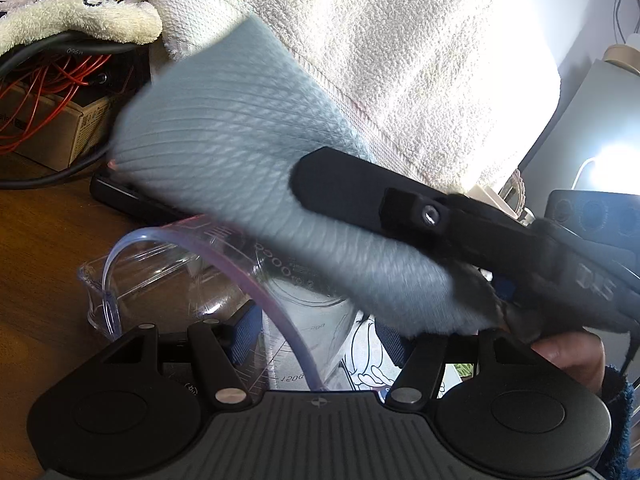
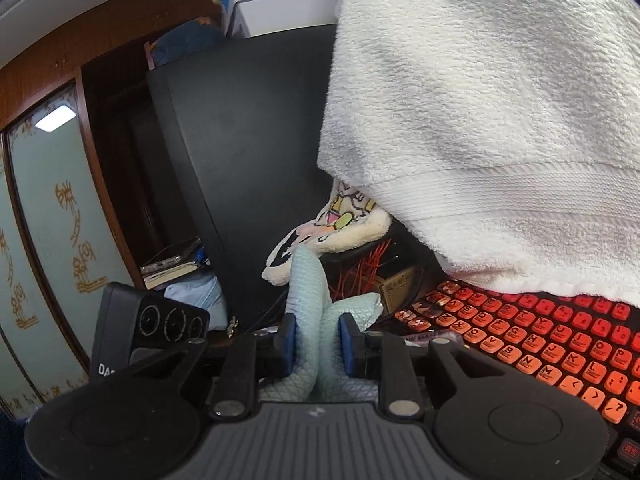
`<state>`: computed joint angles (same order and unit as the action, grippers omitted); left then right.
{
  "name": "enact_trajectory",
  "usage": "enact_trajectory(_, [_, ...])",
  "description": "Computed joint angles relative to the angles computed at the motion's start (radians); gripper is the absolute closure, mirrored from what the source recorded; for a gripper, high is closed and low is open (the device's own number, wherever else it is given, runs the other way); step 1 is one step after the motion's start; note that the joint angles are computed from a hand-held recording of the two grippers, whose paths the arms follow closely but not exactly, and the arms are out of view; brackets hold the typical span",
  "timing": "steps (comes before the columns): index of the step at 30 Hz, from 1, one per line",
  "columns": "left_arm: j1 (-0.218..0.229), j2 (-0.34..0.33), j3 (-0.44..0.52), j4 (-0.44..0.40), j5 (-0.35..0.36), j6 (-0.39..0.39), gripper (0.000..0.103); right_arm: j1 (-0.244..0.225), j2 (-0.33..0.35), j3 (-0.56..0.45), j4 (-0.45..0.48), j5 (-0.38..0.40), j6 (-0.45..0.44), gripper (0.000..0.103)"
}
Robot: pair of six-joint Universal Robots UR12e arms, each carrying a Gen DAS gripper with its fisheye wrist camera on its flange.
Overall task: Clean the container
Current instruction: 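Scrub the jug wall back and forth with the right gripper's cloth, then wipe the jug rim and wall with the right gripper's cloth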
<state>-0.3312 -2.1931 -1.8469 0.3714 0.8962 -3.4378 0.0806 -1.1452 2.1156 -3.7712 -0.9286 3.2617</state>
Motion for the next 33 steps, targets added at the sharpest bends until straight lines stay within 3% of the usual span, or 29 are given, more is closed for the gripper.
enact_trajectory(8, [0.0, -0.001, 0.0, 0.001, 0.0, 0.0, 0.041, -0.027, 0.002, 0.011, -0.042, -0.06, 0.105, 0.081])
enact_trajectory(12, [0.001, -0.001, 0.0, 0.001, -0.001, 0.0, 0.041, -0.016, -0.001, 0.008, -0.03, -0.065, 0.081, 0.081])
enact_trajectory(21, [0.0, -0.001, 0.0, 0.001, 0.0, 0.001, 0.041, 0.005, -0.006, 0.0, 0.018, 0.01, -0.021, 0.081])
enact_trajectory(24, [0.0, -0.001, 0.0, 0.0, 0.0, 0.001, 0.041, -0.005, -0.003, 0.002, 0.007, 0.015, 0.004, 0.081])
enact_trajectory(33, [-0.001, -0.002, 0.002, 0.0, 0.001, 0.0, 0.041, -0.019, -0.002, 0.012, -0.035, -0.066, 0.087, 0.081])
